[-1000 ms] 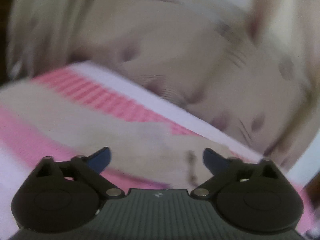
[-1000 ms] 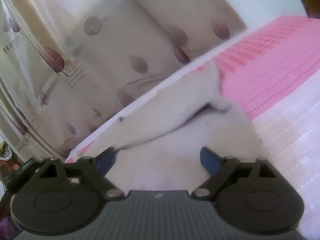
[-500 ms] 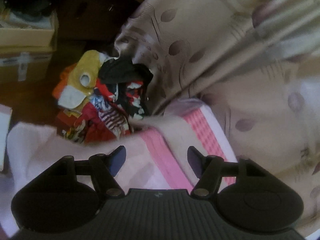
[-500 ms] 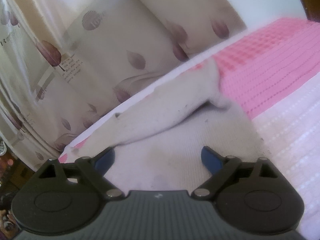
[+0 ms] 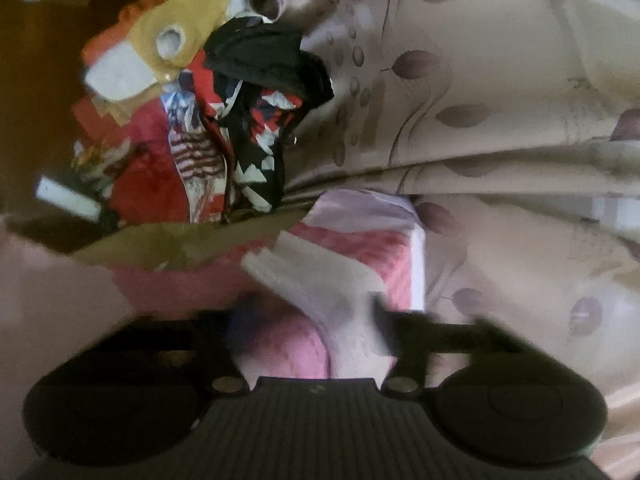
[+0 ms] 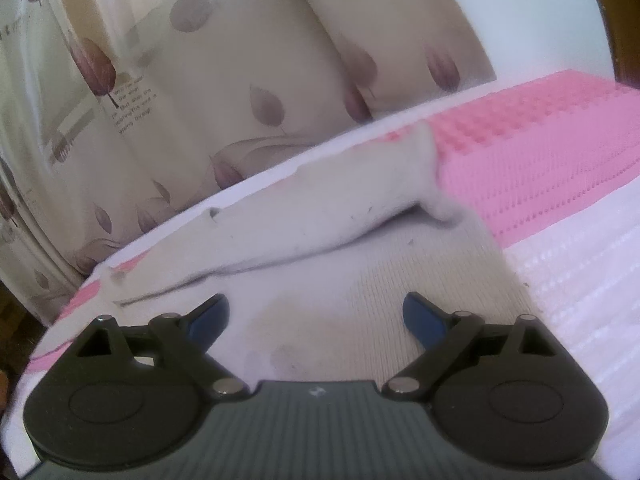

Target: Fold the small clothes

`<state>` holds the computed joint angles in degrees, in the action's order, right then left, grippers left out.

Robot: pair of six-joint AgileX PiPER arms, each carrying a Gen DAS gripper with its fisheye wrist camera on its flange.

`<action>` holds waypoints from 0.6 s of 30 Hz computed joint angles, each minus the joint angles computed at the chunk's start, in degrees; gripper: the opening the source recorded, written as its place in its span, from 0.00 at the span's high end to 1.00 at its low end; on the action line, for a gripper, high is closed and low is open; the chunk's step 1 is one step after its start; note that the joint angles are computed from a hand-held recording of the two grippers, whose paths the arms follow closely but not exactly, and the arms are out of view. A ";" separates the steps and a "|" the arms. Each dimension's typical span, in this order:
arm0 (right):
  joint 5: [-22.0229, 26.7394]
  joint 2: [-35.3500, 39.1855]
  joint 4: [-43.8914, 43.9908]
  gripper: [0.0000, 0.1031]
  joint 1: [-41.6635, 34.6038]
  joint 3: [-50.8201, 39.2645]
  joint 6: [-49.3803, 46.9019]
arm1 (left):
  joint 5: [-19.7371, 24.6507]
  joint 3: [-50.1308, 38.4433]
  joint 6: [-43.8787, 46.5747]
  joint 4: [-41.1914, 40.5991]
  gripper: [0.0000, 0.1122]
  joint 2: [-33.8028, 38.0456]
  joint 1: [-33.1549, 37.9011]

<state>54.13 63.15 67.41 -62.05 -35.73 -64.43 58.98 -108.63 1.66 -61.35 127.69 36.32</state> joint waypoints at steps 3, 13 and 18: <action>-1.58 -0.76 -0.96 0.07 1.31 0.16 0.52 | -8.56 4.25 4.13 0.51 0.96 -3.78 -2.33; -0.58 -0.19 -0.26 0.05 0.70 0.15 -0.21 | -20.45 8.06 5.32 4.39 0.96 -22.29 -14.62; 2.22 0.76 1.59 0.05 -1.59 0.36 -1.79 | -19.73 -0.81 -4.69 15.86 0.96 -26.17 -29.04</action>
<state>56.35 63.91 69.00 -63.63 -35.37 -66.22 39.25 -109.44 -3.04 -45.48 101.52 7.27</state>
